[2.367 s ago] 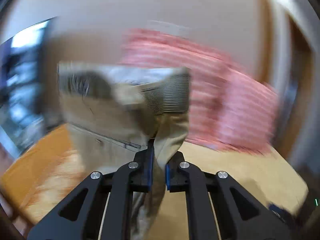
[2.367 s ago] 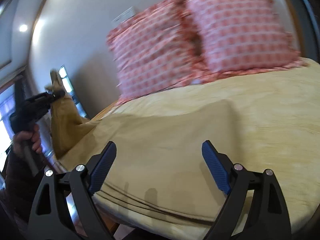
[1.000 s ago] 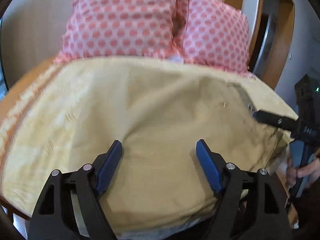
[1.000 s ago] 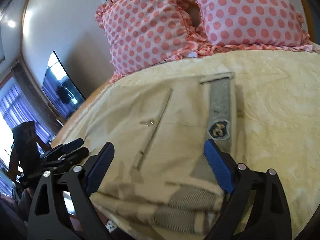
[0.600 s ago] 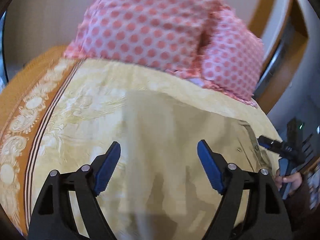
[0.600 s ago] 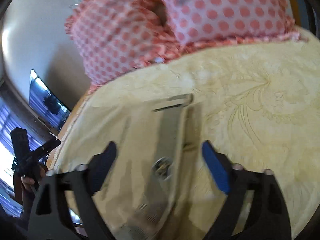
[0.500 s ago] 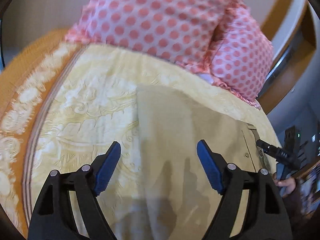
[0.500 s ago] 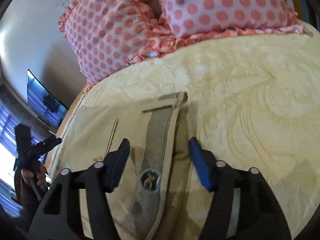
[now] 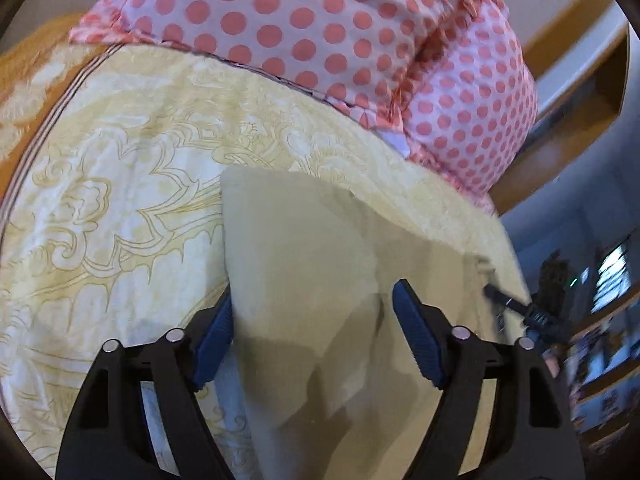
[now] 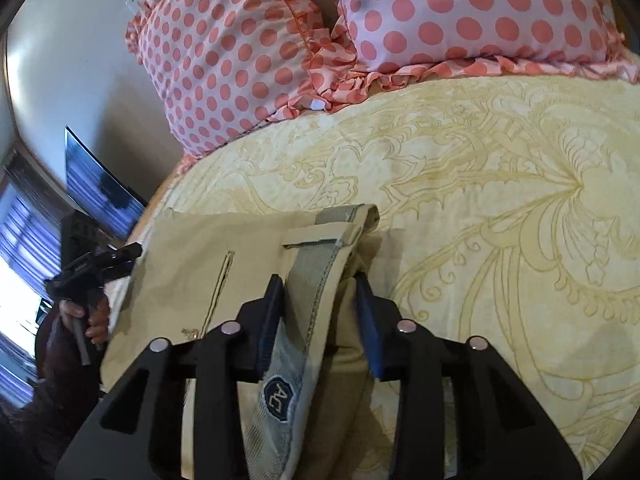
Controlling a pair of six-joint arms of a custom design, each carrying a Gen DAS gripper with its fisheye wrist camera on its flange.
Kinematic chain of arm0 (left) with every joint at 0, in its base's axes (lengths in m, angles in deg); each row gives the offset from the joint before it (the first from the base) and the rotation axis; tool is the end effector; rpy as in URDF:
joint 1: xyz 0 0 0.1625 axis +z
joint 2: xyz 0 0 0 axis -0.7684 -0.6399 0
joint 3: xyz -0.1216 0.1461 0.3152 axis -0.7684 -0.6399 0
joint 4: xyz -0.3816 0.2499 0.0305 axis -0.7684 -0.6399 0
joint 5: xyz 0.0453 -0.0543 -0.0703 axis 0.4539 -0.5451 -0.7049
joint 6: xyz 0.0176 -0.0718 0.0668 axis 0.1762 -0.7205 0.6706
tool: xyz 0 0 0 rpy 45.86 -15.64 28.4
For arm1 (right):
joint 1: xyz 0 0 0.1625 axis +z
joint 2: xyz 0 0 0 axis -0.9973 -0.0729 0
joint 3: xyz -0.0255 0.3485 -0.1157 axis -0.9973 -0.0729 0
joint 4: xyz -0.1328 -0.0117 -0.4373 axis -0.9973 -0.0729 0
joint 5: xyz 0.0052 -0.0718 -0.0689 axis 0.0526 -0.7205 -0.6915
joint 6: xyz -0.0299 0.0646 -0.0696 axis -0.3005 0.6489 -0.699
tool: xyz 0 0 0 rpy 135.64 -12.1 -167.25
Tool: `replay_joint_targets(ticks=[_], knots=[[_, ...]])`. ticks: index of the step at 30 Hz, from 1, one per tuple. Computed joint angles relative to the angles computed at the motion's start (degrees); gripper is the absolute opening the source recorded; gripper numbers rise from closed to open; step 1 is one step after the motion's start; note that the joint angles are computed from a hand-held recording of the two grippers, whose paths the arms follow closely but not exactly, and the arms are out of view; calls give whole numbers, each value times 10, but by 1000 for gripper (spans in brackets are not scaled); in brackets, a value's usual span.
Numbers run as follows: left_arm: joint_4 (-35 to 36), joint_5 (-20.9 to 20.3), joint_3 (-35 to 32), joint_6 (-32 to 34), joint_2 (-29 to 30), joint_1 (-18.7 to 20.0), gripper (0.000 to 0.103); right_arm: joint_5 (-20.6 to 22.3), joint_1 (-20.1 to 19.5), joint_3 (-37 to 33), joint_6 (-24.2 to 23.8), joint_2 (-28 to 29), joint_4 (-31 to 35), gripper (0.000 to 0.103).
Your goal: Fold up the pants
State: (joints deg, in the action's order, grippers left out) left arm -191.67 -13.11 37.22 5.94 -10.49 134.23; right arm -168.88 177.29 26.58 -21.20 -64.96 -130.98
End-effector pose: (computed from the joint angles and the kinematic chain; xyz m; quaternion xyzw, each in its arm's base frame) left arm 0.0729 -0.6799 0.3016 0.1136 0.9586 -0.2550 0.0567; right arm 0.1442 -0.6569 0.0573 0.1611 -0.9445 0.2771 0.0721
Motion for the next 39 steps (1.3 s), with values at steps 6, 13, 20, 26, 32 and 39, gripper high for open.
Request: replay_joint_targets(ticks=[6, 13, 20, 26, 32, 39], knots=[[-20, 14, 5, -6, -3, -6, 4, 52, -3, 3, -19, -12, 6, 14], [-63, 89, -74, 18, 63, -48, 4, 56, 13, -101, -23, 32, 10, 13], [-38, 200, -217, 11, 196, -55, 10, -70, 23, -262, 13, 133, 72, 22], [-100, 255, -160, 49, 159, -74, 14, -103, 28, -215, 29, 101, 34, 70], [-131, 158, -3, 79, 34, -89, 55, 61, 19, -89, 10, 20, 31, 93], [-91, 198, -18, 35, 76, -84, 53, 53, 2, -102, 138, 40, 66, 95]])
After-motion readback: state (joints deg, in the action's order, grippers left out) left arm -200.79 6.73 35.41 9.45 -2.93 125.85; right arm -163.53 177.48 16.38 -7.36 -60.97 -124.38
